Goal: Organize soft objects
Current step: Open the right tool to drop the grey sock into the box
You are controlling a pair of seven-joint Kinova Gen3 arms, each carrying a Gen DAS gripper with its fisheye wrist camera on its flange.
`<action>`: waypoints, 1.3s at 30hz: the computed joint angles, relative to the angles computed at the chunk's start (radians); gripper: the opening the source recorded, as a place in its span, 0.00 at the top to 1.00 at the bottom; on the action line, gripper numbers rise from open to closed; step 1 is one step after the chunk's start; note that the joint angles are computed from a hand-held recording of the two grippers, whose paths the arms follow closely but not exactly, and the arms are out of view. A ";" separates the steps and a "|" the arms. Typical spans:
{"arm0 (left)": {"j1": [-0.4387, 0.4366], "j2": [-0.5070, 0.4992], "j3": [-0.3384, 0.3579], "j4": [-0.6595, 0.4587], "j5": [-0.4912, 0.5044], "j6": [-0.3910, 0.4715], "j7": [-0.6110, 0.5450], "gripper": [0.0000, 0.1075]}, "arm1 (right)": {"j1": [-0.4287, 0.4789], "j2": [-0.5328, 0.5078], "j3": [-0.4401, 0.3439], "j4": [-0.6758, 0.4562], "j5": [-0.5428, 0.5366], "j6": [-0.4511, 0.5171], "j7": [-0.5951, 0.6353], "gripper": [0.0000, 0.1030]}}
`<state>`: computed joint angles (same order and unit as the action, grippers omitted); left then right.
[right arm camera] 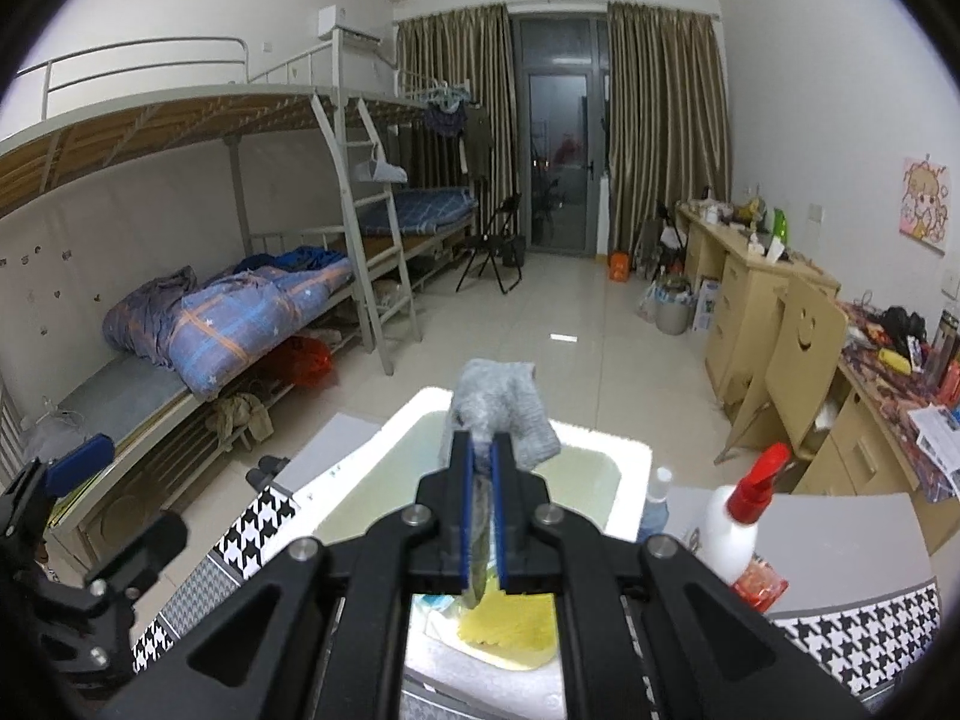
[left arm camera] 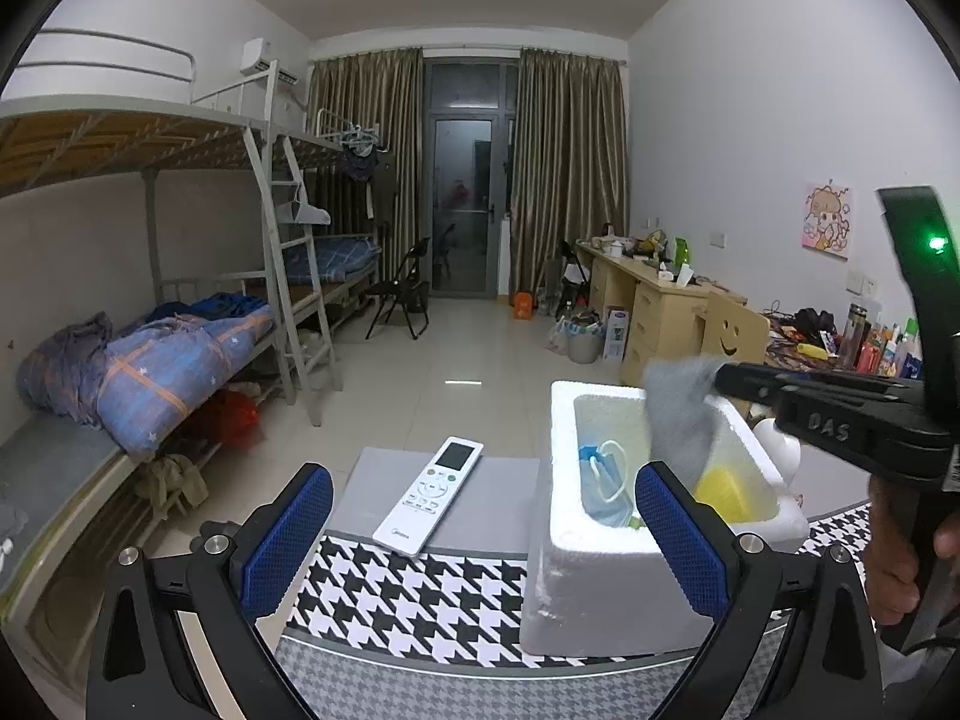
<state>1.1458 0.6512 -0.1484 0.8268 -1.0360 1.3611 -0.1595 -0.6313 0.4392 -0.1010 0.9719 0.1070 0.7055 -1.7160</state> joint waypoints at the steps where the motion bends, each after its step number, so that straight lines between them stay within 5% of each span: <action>1: 0.001 -0.003 -0.001 0.007 -0.001 0.000 0.006 0.06 | 0.001 0.012 -0.004 -0.022 -0.003 0.028 0.011 0.78; 2: 0.003 -0.006 -0.002 0.015 -0.001 -0.001 0.013 0.06 | 0.001 0.017 -0.006 -0.033 -0.005 0.044 0.017 0.72; 4: 0.004 -0.012 0.001 0.028 -0.003 -0.002 0.023 0.06 | -0.009 0.026 0.004 -0.047 0.001 0.067 0.010 0.38; 5: 0.005 -0.013 0.003 0.031 -0.004 0.001 0.026 0.06 | -0.009 0.028 0.004 -0.047 0.000 0.069 0.009 0.34; 13: 0.006 -0.015 0.016 0.031 -0.007 0.011 0.028 0.06 | 0.021 -0.009 -0.021 -0.008 -0.051 0.057 0.041 0.32; 39: 0.152 0.036 -0.016 -0.067 -0.050 0.051 -0.002 0.06 | 0.087 -0.319 -0.073 0.458 -0.044 -0.253 0.009 0.22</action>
